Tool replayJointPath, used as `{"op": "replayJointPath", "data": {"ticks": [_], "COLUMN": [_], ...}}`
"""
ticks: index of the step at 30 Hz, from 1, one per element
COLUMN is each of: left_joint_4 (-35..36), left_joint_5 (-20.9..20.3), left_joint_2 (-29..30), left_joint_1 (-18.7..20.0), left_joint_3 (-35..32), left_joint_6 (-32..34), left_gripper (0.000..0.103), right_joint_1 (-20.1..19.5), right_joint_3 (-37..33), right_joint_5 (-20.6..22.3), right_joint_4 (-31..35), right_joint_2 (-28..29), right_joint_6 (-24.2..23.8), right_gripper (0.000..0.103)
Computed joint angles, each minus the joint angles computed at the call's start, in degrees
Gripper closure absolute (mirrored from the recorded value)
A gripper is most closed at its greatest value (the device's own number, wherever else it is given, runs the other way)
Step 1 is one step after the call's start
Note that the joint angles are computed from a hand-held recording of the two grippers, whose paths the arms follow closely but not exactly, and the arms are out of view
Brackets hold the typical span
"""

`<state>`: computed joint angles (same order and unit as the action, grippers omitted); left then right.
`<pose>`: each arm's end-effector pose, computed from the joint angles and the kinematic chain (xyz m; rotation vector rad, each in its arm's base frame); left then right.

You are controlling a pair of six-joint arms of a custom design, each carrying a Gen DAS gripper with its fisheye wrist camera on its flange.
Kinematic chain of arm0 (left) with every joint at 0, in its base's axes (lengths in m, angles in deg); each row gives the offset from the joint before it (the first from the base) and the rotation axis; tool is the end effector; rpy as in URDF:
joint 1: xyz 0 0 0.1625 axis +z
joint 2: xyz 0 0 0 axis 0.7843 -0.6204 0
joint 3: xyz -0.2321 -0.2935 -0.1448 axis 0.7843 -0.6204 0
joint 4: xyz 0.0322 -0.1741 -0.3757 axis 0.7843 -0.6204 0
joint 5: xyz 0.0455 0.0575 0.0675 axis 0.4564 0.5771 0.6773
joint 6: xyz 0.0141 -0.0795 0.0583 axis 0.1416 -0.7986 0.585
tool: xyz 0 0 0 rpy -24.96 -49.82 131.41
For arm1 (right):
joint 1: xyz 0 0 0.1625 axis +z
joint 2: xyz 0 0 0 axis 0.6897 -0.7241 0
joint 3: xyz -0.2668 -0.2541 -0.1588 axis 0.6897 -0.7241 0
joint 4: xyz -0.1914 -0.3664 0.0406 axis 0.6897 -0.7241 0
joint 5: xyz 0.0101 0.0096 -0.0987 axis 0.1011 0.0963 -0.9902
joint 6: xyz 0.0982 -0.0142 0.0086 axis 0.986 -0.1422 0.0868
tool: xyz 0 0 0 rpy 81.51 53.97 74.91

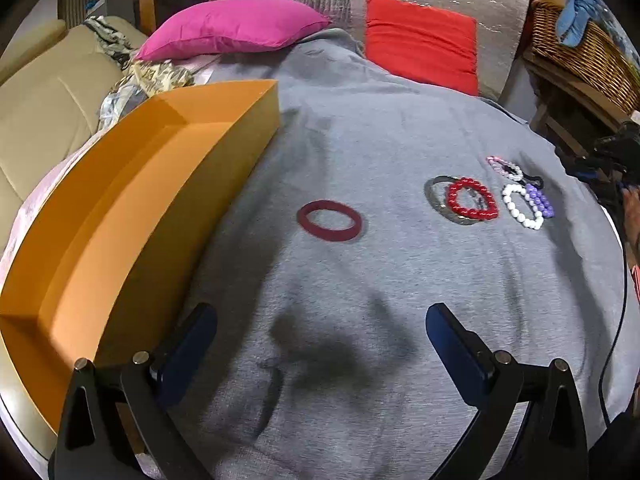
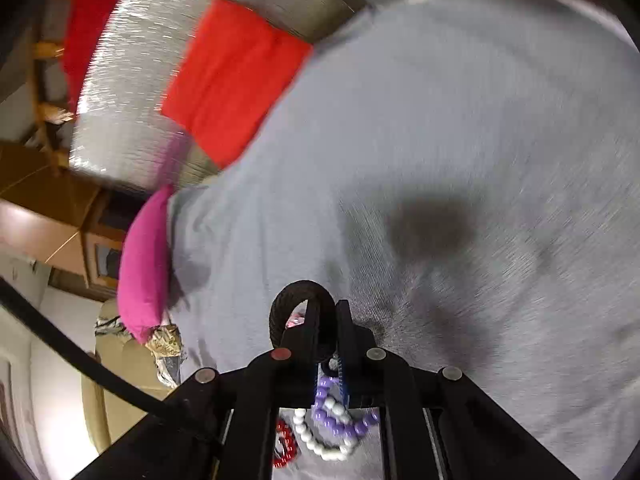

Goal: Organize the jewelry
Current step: 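Grasp the red bead bracelet with the left tool while the right tool holds the black ring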

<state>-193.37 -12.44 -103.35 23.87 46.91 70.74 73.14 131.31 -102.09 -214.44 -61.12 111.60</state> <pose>0.0292 -0.5879 0.4146 0.9320 2.4215 -0.5219 0.3215 -0.5127 0.0822 -1.0116 -2.3226 1.5612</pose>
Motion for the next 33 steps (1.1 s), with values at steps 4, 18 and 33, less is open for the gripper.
{"op": "replayJointPath", "data": {"ticks": [4,18,33], "left_joint_4": [1.2,13.1,18.1], "left_joint_5": [-1.3,-0.9,1.8], "left_joint_2": [0.1,13.0,19.9], "left_joint_1": [-1.3,-6.8,-9.2], "left_joint_3": [-0.1,-11.0,-14.9], "left_joint_6": [0.2,-5.3,4.1], "left_gripper": [0.0,0.021,0.08], "right_joint_1": [2.4,7.3,7.0], "right_joint_3": [3.8,5.4,6.2], "right_joint_5": [-3.5,-8.0,-6.6], "right_joint_4": [0.6,-4.3,-13.6], "right_joint_2": [-1.4,5.2,6.7], "right_joint_6": [-0.3,-4.3,-10.3], "right_gripper": [0.095,0.095,0.095]}}
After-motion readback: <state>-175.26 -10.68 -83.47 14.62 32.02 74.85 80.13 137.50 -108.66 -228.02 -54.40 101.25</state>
